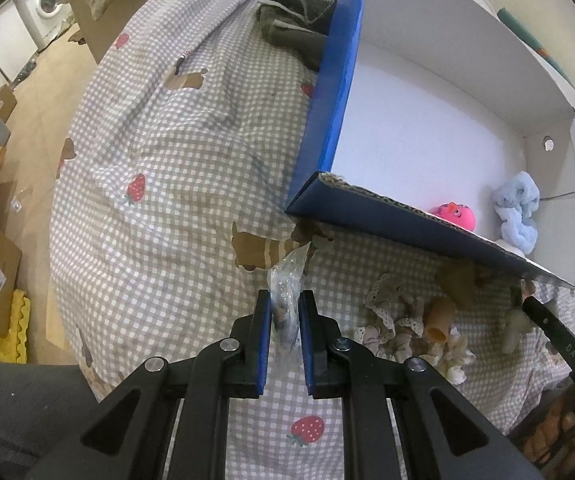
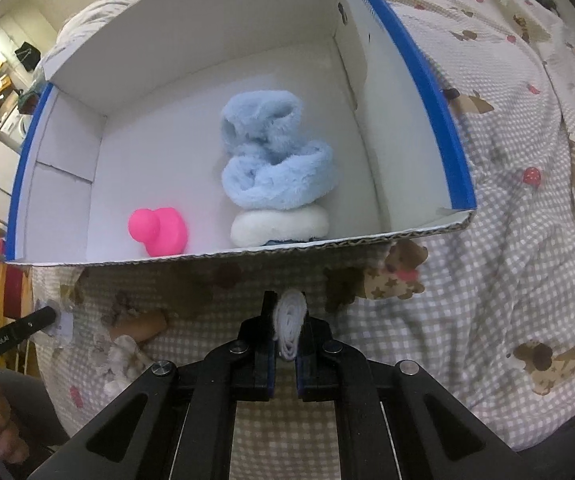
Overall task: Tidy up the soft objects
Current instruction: 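Grasp the clear plastic bag with the left tool while the right tool grasps the white sock, then carry the plastic bag with the left tool while the right tool carries the sock into the box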
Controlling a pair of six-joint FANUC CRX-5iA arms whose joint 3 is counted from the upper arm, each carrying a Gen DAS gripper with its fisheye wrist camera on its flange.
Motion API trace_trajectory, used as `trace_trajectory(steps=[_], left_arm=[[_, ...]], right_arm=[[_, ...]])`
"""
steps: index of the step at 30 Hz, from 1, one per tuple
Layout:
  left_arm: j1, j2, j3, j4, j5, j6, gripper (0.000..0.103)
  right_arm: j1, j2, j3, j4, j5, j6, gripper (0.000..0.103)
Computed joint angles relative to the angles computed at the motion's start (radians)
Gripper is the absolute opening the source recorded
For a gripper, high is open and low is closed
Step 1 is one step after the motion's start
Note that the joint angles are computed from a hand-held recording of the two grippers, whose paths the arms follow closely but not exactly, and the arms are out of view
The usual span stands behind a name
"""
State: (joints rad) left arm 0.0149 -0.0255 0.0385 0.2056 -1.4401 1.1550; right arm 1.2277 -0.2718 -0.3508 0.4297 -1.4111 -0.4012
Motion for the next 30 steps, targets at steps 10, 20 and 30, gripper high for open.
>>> trace_trajectory(steps=[10, 20, 30], left_arm=[[0.016, -0.045, -0.02, 0.012, 0.017, -0.018, 0.012], [0.048, -0.091, -0.024, 0.04, 0.029, -0.032, 0.012], [0.051, -0.117, 0.025, 0.108, 0.066, -0.043, 0.012]], right_arm=[[0.024, 0.027, 0.031, 0.026, -0.03, -0.006, 0.008], [0.122, 0.048, 0.073, 0.13, -0.069, -0.019, 0.008], [0.179, 0.031, 0.09, 0.246, -0.072, -0.034, 0.008]])
